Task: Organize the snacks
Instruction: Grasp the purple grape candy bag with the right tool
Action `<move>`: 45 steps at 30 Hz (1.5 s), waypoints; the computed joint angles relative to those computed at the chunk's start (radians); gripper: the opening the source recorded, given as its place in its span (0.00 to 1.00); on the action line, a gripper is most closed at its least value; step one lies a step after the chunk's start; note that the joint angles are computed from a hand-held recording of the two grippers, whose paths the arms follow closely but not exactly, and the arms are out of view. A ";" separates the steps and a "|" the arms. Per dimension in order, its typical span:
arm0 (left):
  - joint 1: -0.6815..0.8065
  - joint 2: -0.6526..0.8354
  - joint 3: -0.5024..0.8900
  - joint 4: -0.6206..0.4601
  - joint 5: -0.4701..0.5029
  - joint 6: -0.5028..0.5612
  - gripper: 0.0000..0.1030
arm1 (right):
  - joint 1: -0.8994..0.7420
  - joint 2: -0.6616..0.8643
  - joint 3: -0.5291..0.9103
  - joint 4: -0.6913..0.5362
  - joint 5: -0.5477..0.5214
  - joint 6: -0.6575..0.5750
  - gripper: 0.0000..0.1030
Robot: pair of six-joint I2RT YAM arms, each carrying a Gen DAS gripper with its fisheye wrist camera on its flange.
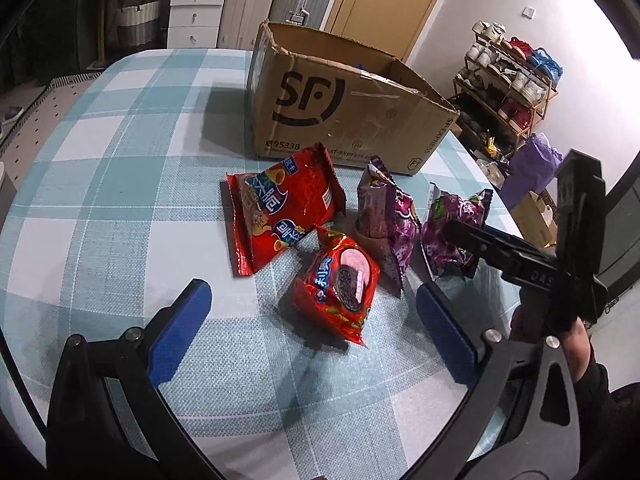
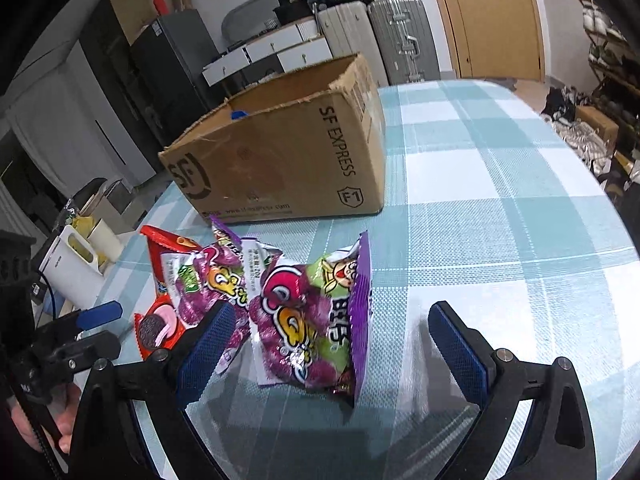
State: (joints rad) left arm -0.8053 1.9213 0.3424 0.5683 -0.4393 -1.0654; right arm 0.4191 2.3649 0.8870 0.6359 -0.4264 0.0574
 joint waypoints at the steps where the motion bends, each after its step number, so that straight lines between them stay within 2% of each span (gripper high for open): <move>1: 0.006 0.005 -0.001 0.011 0.004 0.005 0.99 | 0.001 0.007 0.019 -0.019 -0.001 0.002 0.95; 4: 0.003 0.004 -0.009 0.021 0.006 -0.003 0.99 | 0.008 0.026 0.068 -0.070 -0.002 0.000 0.86; 7: 0.012 0.015 -0.012 0.039 0.014 0.001 0.99 | 0.019 0.025 0.071 -0.071 0.017 -0.006 0.78; 9: 0.007 0.014 -0.017 0.039 0.010 -0.008 0.99 | 0.026 0.028 0.076 -0.078 0.011 -0.020 0.53; 12: 0.000 0.005 -0.025 0.035 0.001 -0.020 0.99 | 0.044 0.016 0.049 -0.046 0.043 -0.032 0.48; 19: -0.031 -0.032 -0.036 -0.007 -0.029 -0.052 0.99 | 0.036 0.007 0.011 -0.001 0.027 -0.024 0.46; 29: -0.033 -0.024 -0.024 -0.053 -0.024 -0.073 0.99 | 0.017 -0.031 -0.075 0.077 0.004 -0.014 0.46; 41: 0.017 0.064 0.083 -0.076 0.064 0.006 0.99 | -0.020 -0.058 -0.157 0.150 -0.046 -0.003 0.46; 45: 0.056 0.121 0.114 -0.020 0.137 0.024 0.99 | -0.032 -0.058 -0.176 0.167 -0.063 -0.007 0.46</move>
State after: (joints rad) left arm -0.7497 2.0420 0.4560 0.5479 -0.3020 -1.0414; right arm 0.3872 2.3073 0.7113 0.8033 -0.4891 0.0506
